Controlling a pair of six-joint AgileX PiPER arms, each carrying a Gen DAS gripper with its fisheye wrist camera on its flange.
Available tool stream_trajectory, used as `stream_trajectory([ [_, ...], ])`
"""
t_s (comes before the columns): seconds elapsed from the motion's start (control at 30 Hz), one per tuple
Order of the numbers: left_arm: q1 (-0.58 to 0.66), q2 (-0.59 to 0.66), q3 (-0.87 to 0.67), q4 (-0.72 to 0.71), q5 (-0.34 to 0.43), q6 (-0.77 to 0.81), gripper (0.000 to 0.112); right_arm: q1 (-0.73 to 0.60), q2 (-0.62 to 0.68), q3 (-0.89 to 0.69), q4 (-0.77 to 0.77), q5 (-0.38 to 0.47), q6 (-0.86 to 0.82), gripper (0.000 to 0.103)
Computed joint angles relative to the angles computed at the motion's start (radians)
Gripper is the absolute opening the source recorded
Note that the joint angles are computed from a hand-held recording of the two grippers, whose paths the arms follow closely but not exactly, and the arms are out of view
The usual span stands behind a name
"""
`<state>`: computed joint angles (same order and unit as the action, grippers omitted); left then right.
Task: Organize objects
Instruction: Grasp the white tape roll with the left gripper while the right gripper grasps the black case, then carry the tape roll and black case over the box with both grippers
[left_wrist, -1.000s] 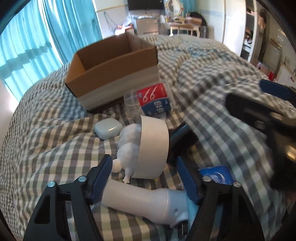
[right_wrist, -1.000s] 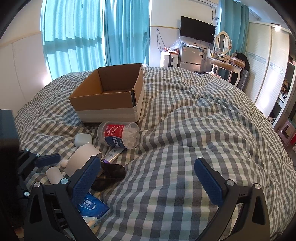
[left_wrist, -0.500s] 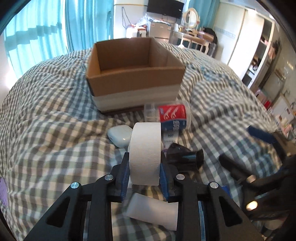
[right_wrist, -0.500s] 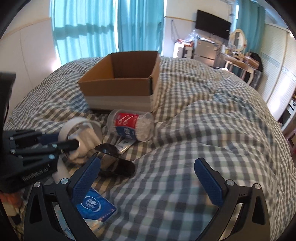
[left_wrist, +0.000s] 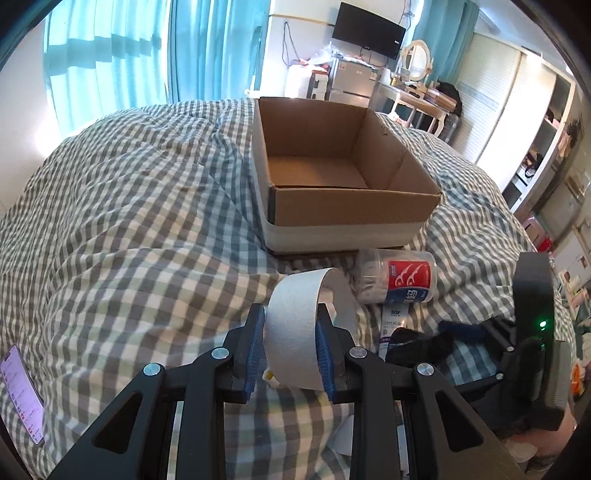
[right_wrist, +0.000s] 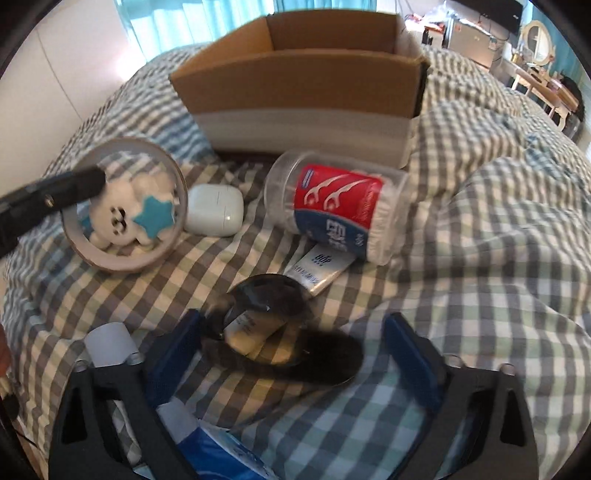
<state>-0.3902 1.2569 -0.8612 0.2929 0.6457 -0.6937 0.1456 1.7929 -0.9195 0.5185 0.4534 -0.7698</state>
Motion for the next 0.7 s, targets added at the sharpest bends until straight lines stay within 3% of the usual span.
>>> stream_trajectory([
  [0.07, -0.007, -0.001, -0.007, 0.006, 0.004, -0.003, 0.027, -0.001, 0.01, -0.002, -0.006, 0.004, 0.009, 0.076],
  [0.4, -0.106, -0.019, -0.025, 0.115, 0.055, -0.115, 0.027, -0.024, -0.125, 0.101, 0.107, -0.068, -0.109, 0.076],
  [0.7, -0.238, -0.06, -0.059, 0.238, 0.149, -0.253, 0.027, -0.007, -0.287, 0.152, 0.068, -0.084, -0.058, 0.076],
])
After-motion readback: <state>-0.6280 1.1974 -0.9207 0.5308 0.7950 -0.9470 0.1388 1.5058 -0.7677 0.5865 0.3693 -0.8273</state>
